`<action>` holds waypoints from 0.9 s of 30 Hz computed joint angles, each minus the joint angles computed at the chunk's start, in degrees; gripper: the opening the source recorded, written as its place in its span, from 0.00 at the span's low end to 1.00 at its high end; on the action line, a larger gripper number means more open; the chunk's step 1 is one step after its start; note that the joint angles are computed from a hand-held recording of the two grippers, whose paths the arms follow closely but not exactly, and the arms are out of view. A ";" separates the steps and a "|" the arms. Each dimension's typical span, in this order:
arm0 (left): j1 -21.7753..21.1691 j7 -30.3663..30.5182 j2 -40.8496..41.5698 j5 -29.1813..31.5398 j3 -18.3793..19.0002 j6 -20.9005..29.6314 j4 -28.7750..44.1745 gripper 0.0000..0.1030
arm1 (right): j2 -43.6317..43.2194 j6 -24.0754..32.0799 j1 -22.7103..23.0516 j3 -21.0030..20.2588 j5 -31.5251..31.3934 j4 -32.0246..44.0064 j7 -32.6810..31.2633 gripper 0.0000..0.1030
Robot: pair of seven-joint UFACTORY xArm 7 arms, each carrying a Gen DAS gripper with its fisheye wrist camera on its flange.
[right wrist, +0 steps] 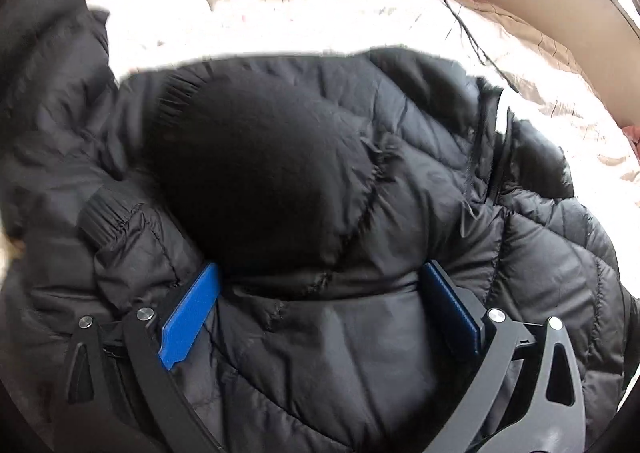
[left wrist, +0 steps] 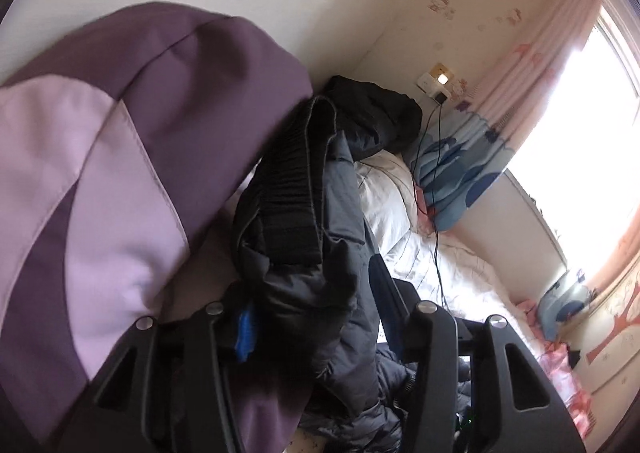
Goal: Fold large clothes
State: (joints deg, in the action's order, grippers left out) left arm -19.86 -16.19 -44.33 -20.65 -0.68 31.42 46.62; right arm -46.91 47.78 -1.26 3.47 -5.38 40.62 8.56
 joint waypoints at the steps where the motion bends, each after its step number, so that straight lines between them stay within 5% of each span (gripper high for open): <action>1: 0.38 -0.23 0.18 0.25 -0.09 0.09 0.03 0.33 | -2.73 -3.16 0.72 -0.56 -1.44 -1.39 1.74 0.93; 2: 0.23 0.16 0.00 0.20 0.32 0.06 -0.33 0.08 | -4.44 -5.70 -0.96 0.56 -0.81 -2.61 1.43 0.93; 5: 0.11 0.34 0.16 -0.50 0.68 -1.41 -1.09 0.05 | 0.19 -0.41 -0.95 2.37 -1.24 -0.74 -1.27 0.93; 9: 0.20 -1.45 -2.25 -1.77 0.36 -7.23 -2.88 0.04 | 3.15 2.26 0.98 -0.06 -0.81 2.54 -2.27 0.93; 13: 0.03 -1.62 -4.94 -0.08 0.77 -10.39 -2.31 0.03 | -3.11 1.45 2.24 -3.46 3.02 0.46 -3.65 0.93; 17: -0.63 -0.91 -6.46 1.01 2.55 -11.41 -0.70 0.03 | -10.59 1.41 -2.07 -4.05 1.27 -2.65 -4.00 0.93; 23: -5.24 -1.26 -7.97 -2.40 5.52 -13.93 -2.94 0.03 | -2.57 8.06 -3.03 -5.40 0.77 2.09 -7.82 0.93; 27: -10.10 1.22 -8.82 -3.14 6.16 -18.74 -4.02 0.03 | -4.93 1.89 -3.48 -6.16 2.99 2.50 -6.79 0.93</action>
State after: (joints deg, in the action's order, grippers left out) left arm -29.96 -14.97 -53.15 -23.79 5.49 12.69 42.59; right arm -51.84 49.67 -4.74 -2.69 -2.39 43.12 1.77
